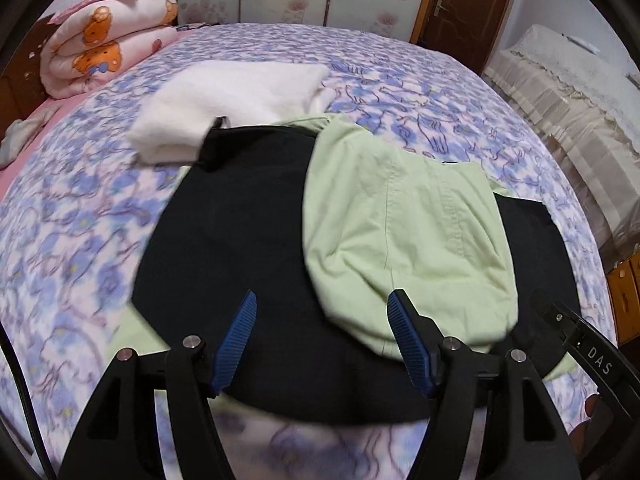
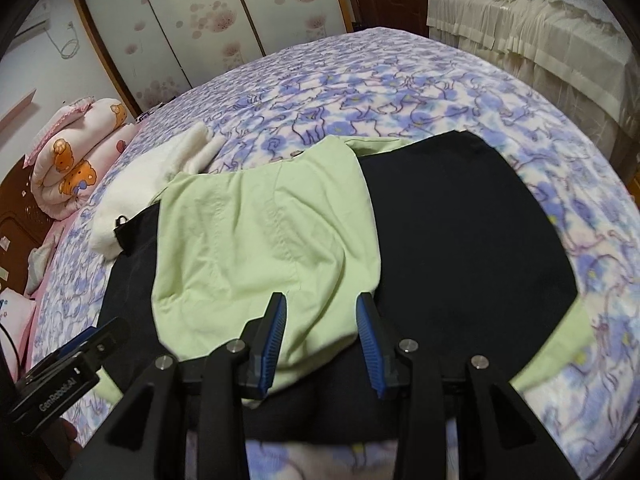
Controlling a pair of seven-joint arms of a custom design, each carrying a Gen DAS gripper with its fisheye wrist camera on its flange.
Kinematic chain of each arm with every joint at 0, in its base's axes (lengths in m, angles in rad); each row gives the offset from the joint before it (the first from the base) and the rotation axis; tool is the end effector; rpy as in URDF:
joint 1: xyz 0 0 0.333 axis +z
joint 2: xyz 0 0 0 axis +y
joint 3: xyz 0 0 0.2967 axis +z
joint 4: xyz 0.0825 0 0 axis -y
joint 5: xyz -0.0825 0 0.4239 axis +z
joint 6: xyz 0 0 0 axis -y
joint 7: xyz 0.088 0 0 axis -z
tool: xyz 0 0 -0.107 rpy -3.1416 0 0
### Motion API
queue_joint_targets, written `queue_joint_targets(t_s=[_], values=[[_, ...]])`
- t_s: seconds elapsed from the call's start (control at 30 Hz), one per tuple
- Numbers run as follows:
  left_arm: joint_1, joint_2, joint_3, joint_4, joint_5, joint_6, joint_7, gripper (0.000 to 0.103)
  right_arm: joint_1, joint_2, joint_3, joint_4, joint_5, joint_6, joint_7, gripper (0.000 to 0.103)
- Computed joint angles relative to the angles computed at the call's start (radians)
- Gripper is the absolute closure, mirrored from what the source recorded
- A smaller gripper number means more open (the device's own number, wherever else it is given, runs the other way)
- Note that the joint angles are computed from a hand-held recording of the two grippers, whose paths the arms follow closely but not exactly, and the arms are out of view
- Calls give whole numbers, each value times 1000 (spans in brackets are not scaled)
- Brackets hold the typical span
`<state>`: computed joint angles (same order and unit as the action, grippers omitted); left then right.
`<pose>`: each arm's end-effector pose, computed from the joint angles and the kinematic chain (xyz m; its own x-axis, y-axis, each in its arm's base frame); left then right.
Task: Fold large clothes
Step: 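Release the hood and pull both tools back from the jacket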
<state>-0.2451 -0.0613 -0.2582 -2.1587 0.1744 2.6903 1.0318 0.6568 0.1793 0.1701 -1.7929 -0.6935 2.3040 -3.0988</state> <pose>0.5264 -0.2981 0.4511 -0.1424 -0.9803 0.1368 -0.8336 0.0443 -0.5506 0.4715 0.4849 0.4537 -0.3226 -0.9200 -0.2225 -0.7327 0.3916 -0.5566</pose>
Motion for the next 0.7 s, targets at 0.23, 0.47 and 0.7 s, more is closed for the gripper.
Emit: queue_joint_targets(t_s=[0.23, 0.47, 0.7], values=[[6, -208, 1, -158, -118, -19, 73, 36, 30, -51, 33, -2, -6, -56, 9, 67], [-12, -347, 17, -262, -278, -37, 174, 36, 63, -66, 59, 32, -47, -105, 7, 67], [-18, -414, 30, -329, -376, -39, 245, 36, 99, -37, 70, 80, -81, -152, -11, 66]])
